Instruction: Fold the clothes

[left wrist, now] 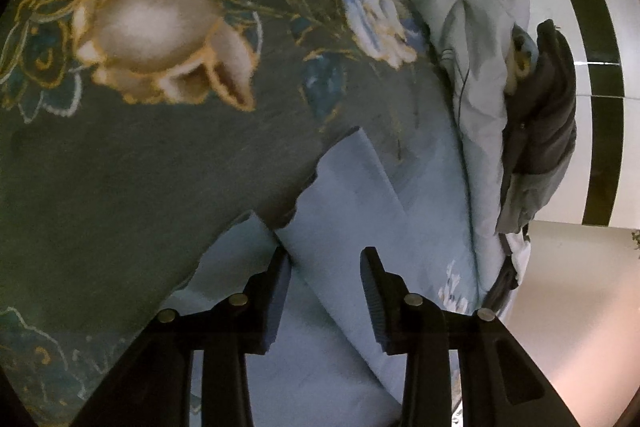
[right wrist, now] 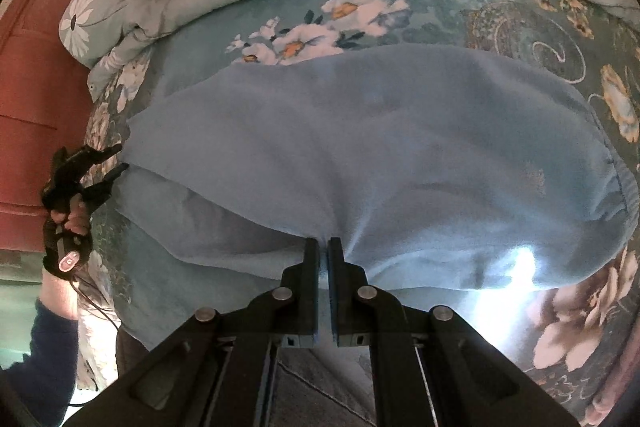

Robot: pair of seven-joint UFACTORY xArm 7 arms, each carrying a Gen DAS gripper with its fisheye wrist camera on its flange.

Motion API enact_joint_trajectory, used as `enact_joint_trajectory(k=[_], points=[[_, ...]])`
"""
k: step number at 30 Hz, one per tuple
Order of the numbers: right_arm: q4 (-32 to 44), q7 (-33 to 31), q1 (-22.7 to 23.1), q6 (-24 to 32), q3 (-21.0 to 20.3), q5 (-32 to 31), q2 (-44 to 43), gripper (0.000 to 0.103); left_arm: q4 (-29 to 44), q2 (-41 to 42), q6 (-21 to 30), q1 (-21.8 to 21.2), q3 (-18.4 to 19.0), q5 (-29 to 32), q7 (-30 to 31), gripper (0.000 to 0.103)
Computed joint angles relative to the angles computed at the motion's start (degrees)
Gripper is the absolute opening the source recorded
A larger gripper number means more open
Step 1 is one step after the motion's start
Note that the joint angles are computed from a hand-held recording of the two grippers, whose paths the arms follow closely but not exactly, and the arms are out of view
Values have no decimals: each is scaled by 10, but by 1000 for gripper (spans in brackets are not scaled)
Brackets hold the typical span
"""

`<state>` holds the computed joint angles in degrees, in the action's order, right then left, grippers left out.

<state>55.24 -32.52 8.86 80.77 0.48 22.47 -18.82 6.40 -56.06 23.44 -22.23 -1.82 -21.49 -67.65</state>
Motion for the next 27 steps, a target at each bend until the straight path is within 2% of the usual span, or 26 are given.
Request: enact_joint_trajectory(k=[2,4,9,14,18,21,24,27], points=[[-1,0,-1,2,-1,0,1,4,15,6,16,11,-8,13,0,27],[0,0,-3,4,-3,1,2,4,26,9,29,22,-16,22,-2,3],[2,-3,-5,6,-5,6,0,4,43,-6,41,37,-27,38,-7,3],[13,-16,-11,16,-16,11,-12,4,62,-72,61,42,-39,53,-6,3],[5,-28,-23,26,-22,-7,-23,4,45,-170,129,38,-73,57,-45,3],[-10,-29,-27,24,-21,-16,-27,4,4,-235,186,26,-84,50,-84,3],[-25,-32,-18,14,-9,-18,-31,4,-35,-303,212,19,-87,41,-130,3],[-35,-45,-1,-5,5,-23,-42,5,-31,-299,214,20,-80,56,-131,4]])
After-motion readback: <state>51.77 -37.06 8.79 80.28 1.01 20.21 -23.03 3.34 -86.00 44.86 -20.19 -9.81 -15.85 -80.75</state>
